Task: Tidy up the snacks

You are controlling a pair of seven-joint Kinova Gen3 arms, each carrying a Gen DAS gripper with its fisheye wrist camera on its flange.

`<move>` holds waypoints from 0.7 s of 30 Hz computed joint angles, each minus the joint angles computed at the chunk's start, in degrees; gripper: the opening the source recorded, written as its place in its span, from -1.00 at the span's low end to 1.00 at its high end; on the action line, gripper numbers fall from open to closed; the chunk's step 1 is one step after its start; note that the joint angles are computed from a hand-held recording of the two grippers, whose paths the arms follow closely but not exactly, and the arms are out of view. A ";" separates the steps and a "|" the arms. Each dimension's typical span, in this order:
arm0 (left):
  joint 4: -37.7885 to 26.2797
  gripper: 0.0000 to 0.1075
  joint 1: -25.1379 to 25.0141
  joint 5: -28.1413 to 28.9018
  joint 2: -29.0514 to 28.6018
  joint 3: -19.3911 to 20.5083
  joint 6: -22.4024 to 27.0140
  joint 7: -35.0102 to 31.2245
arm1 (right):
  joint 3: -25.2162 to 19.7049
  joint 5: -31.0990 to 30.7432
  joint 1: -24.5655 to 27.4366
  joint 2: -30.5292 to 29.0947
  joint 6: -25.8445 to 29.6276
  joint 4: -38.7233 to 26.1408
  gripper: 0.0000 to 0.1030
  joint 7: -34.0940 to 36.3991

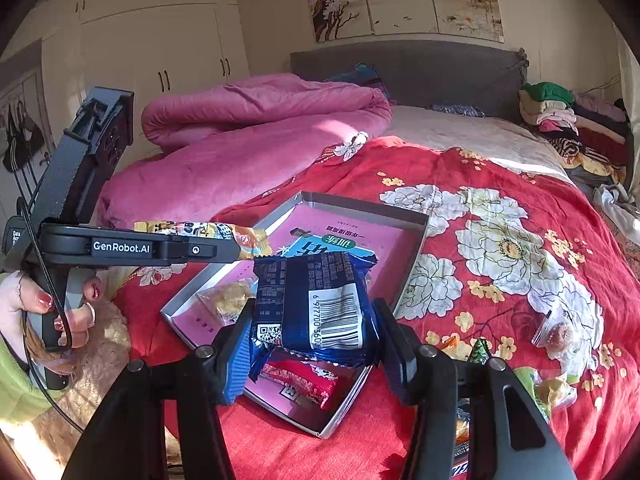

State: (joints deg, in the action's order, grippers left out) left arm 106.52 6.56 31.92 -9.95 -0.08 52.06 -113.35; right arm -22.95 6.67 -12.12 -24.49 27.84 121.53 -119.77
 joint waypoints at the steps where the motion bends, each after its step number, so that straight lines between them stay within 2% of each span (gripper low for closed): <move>1: 0.31 -0.68 -0.01 0.34 0.05 -0.23 -0.24 -0.42 | -0.01 -0.10 0.00 0.19 0.11 -0.09 0.07 -0.13; 14: 1.86 -0.68 -1.92 3.76 2.39 -1.46 0.58 -5.66 | -4.49 4.69 2.22 2.96 2.49 -2.24 0.07 -5.51; 21: 1.70 -0.68 -2.36 3.25 2.76 -0.33 0.46 -6.28 | -5.44 7.70 1.14 4.35 3.69 -3.16 0.07 -8.77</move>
State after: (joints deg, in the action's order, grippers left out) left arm 108.22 4.20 35.17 -7.19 -0.41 52.52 -119.62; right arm -28.39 14.37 -10.97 -20.14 31.53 118.37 -128.54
